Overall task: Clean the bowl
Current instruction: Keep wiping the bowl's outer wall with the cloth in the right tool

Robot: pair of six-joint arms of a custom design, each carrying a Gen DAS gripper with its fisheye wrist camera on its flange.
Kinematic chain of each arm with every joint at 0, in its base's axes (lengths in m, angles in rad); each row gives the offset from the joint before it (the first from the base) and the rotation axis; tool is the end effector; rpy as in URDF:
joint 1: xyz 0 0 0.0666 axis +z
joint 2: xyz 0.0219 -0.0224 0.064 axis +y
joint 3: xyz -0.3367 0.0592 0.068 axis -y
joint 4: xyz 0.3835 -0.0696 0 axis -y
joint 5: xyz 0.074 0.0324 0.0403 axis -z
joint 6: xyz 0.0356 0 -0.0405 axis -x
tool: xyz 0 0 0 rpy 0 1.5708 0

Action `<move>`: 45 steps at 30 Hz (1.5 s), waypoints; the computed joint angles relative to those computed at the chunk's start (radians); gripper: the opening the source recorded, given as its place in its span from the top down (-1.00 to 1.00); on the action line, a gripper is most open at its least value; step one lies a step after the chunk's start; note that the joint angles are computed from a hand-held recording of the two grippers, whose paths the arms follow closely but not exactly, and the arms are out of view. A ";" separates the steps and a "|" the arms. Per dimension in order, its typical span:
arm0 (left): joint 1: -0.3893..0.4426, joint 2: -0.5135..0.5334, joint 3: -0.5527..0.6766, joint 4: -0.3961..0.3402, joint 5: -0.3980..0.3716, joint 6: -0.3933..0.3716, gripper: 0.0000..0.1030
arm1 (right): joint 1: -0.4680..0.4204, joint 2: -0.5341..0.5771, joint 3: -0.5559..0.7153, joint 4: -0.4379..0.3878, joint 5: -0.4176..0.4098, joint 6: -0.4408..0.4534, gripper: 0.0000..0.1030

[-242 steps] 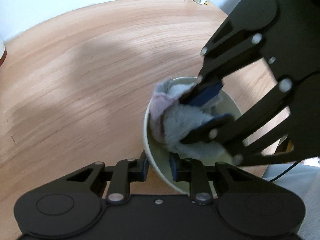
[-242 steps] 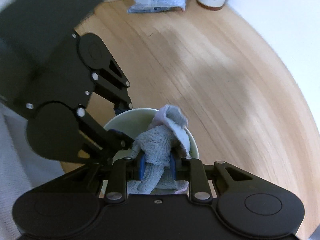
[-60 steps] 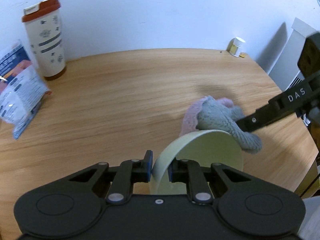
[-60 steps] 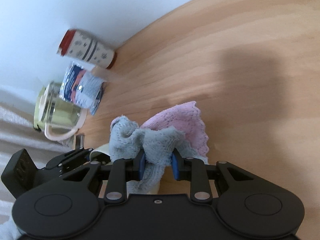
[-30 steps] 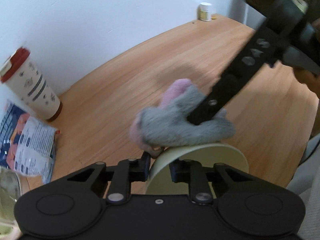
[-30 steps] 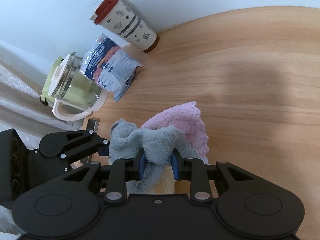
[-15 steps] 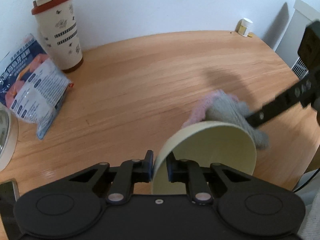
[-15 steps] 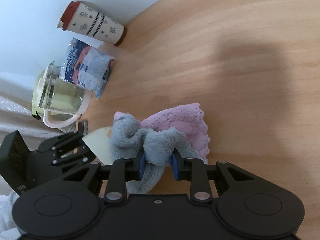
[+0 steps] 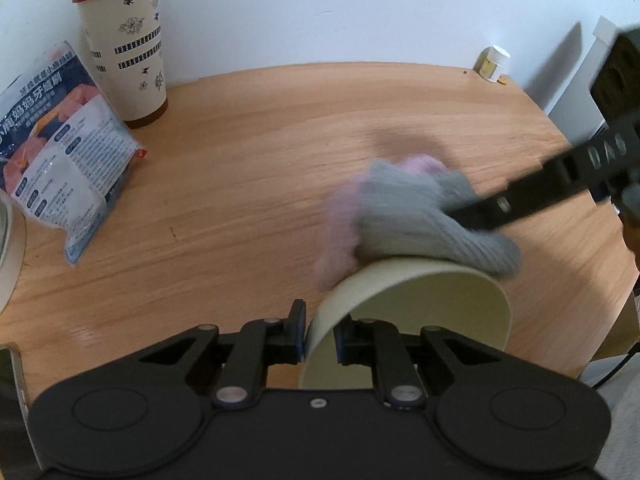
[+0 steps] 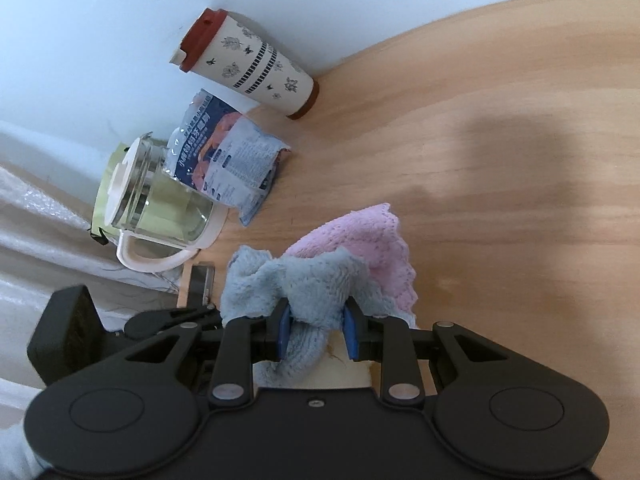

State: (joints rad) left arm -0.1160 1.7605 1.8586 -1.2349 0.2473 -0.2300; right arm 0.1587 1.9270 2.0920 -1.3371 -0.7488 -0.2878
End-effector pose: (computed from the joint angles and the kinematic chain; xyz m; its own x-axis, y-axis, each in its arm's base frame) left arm 0.5743 -0.0761 0.3875 -0.8286 0.3191 -0.4601 0.4143 0.9022 -0.1204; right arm 0.6084 0.1215 0.3931 -0.9795 0.0538 -0.1942 -0.1029 0.6948 0.7118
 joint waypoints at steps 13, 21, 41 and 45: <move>0.004 0.024 0.036 -0.041 -0.008 -0.003 0.73 | -0.022 -0.092 -0.176 -0.001 0.036 0.007 0.41; -0.012 0.011 0.038 -0.028 0.015 -0.018 0.72 | -0.004 0.030 0.047 -0.025 -0.016 0.025 0.41; -0.001 0.103 0.152 -0.091 0.053 0.000 0.80 | -0.032 -0.021 -0.037 -0.009 0.060 -0.036 0.41; 0.002 0.149 0.211 -0.130 0.041 -0.009 0.85 | -0.059 -0.070 -0.115 0.032 0.102 -0.065 0.41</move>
